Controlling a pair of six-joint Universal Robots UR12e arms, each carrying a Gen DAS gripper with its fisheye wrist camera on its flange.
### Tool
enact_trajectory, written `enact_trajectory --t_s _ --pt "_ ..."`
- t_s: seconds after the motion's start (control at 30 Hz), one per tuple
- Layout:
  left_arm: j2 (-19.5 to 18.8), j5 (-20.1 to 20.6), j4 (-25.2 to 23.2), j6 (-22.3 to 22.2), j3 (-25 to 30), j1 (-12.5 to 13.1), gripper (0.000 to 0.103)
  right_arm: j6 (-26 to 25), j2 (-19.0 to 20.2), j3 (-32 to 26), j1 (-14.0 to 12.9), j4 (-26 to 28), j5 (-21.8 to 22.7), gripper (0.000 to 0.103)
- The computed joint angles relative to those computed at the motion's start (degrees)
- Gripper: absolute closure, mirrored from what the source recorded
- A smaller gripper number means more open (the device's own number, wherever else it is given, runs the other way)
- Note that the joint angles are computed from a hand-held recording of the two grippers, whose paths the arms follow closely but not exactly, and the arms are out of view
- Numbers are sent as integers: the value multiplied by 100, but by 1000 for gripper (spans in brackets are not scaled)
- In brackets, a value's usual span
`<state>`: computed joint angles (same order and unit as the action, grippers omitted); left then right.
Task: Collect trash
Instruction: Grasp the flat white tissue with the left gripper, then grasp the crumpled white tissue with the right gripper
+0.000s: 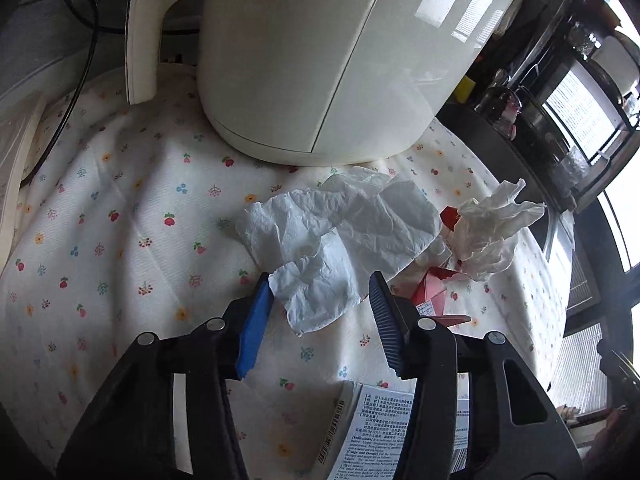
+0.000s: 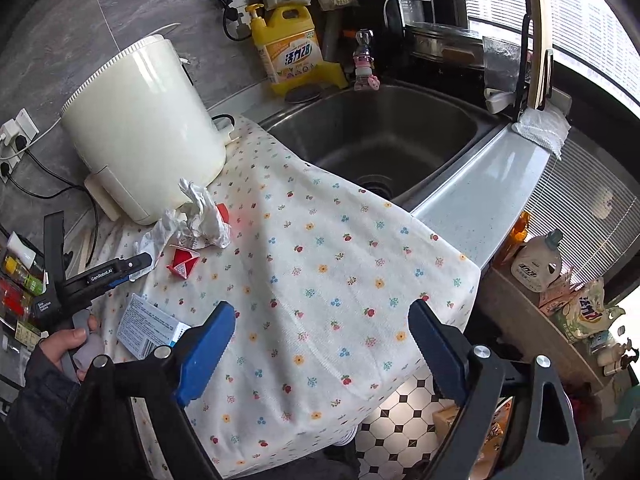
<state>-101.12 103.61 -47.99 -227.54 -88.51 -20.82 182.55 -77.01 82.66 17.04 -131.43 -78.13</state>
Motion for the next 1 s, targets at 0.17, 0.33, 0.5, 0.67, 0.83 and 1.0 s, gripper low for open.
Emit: enact_trajectory --t_s 0.17,0.33,0.5,0.67,0.83,1.0 --pt "42 29 -14 89 -8 -3 94 -211 207 -255 103 132 141 20" --pt "301 136 271 -90 -289 -8 95 -537 482 -589 230 287 307 23" --pt "596 391 303 -525 -593 -38 95 -822 793 -994 341 494 474 29" --pt "902 719 186 -1016 -867 -115 95 -1009 1103 -1421 445 604 610 30" --pt "1183 1000 -122 -1530 -1081 -191 95 -1107 1359 -1775 535 644 651 26" --pt "1369 1224 -404 -1986 -1198 -278 95 -1219 1576 -2039 592 803 670 33"
